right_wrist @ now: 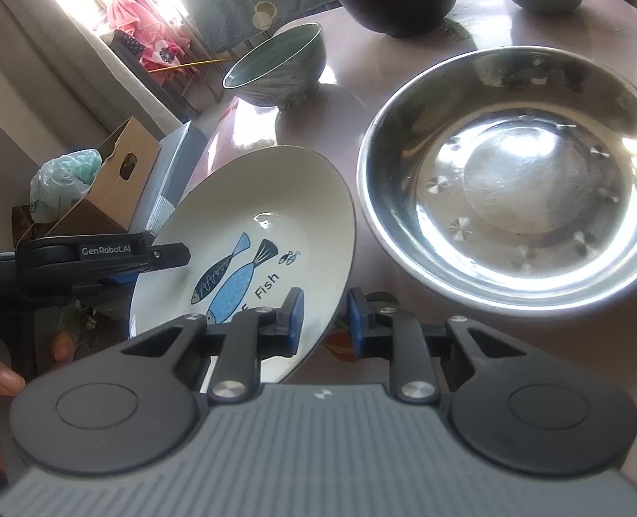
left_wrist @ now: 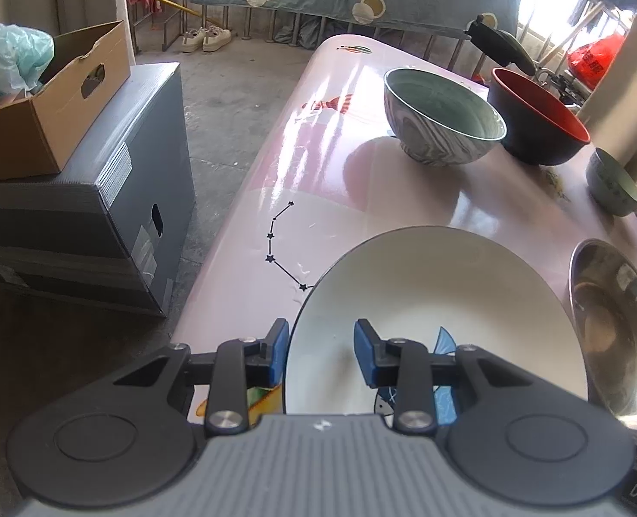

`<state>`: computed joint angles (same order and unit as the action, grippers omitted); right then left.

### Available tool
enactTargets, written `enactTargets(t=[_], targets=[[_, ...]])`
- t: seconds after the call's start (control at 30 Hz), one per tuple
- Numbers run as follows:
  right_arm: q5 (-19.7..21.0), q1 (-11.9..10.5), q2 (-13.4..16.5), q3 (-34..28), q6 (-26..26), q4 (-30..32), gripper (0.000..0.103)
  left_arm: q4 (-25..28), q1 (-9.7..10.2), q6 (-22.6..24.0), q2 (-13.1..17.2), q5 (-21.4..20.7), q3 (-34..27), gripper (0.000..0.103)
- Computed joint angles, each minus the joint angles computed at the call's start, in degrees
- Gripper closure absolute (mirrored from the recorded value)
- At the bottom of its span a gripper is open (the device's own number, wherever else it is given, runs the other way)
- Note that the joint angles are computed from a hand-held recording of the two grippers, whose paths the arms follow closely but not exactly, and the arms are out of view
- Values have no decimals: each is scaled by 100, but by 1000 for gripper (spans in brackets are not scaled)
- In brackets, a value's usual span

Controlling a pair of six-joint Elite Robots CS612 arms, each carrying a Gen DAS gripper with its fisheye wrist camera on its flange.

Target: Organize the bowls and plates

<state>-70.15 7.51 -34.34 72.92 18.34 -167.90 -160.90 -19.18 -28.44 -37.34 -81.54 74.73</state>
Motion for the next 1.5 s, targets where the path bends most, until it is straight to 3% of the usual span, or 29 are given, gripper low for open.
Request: enactTargets(t=[0.33,0.73,0.83,0.97,1.13,1.3,1.4,1.5], targets=[[33,-11,4,7,-146,-9,83,33,-15,10,-148,-182,220,69],[332,-156,-306,556,-390,-3,83,-536,0,-115,-619,-1030,1170,69],[371,-189,-359,666,-394,-61,84,-792,16,-109,-624,-1123,1286,69],[304,-188,-350,669,-349,-115,84,-642,50,-76,-527,-1235,1141,68],[352,-178,-289,621,-275,-150,85,-663,-6,191,-481,-1049,1071,67],[223,-145,-281,625,-306,-230,85,-564,-161,564,-500,-493,1082,67],[-60,-73,-321,634,-519,-175,84,-542,-283,694,-520,-34,1109,65],[-344,-2,-355,603,-693,-44,83,-501,-308,537,-532,55,1113,65]])
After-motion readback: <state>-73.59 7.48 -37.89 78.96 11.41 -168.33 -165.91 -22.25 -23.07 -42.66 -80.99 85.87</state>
